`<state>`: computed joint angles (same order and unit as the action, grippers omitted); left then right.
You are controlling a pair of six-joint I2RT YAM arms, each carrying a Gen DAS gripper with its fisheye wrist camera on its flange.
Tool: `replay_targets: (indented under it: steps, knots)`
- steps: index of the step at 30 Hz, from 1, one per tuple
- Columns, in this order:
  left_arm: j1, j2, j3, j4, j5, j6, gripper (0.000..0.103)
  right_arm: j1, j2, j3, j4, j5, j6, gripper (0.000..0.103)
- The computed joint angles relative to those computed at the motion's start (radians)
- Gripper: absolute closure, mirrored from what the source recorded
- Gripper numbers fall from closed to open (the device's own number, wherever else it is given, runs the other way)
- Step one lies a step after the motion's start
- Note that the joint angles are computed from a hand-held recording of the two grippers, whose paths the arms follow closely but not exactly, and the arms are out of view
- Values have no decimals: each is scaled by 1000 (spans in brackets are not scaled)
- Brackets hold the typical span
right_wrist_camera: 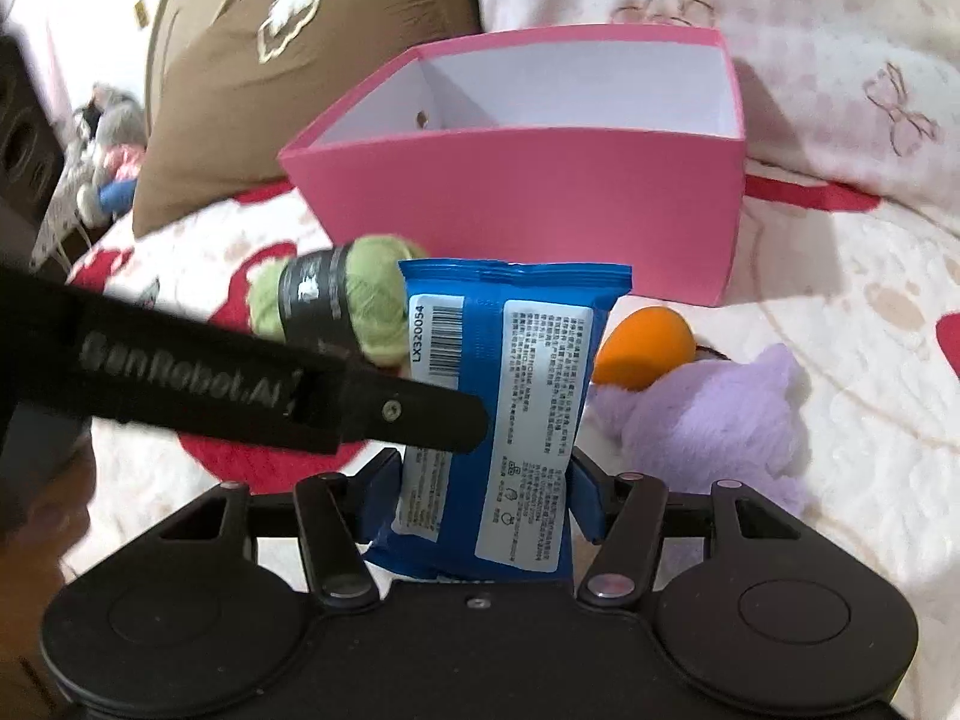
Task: Organize objects
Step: 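Lift the blue packet with the left gripper toward the pink box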
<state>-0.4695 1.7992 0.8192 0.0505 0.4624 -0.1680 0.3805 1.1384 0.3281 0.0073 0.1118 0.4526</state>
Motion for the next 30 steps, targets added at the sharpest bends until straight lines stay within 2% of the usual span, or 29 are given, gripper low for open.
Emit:
replay_targets:
  steps: [5, 10, 12, 16, 21, 24, 30]
  knots:
    - [17, -10, -3, -19, 23, 0, 81, -41, -37, -1, -20, -69, 40, 40]
    - [23, -45, -5, -44, 34, 16, 81, 16, -72, 7, -56, -6, 24, 40]
    - [30, -63, -8, -55, 44, 23, 80, 12, -86, 12, -62, -14, 24, 40]
    - [45, -99, -14, -88, 90, 36, 80, 51, -176, 5, -115, 46, 24, 40]
    - [39, -152, -31, -120, 89, 64, 79, 74, -266, -12, -161, 57, 99, 40]
    - [36, -180, -37, -138, 85, 77, 79, 115, -286, -4, -190, 103, 111, 40]
    - [33, -238, -21, -251, 77, 107, 79, 192, -339, 14, -270, 161, 200, 40]
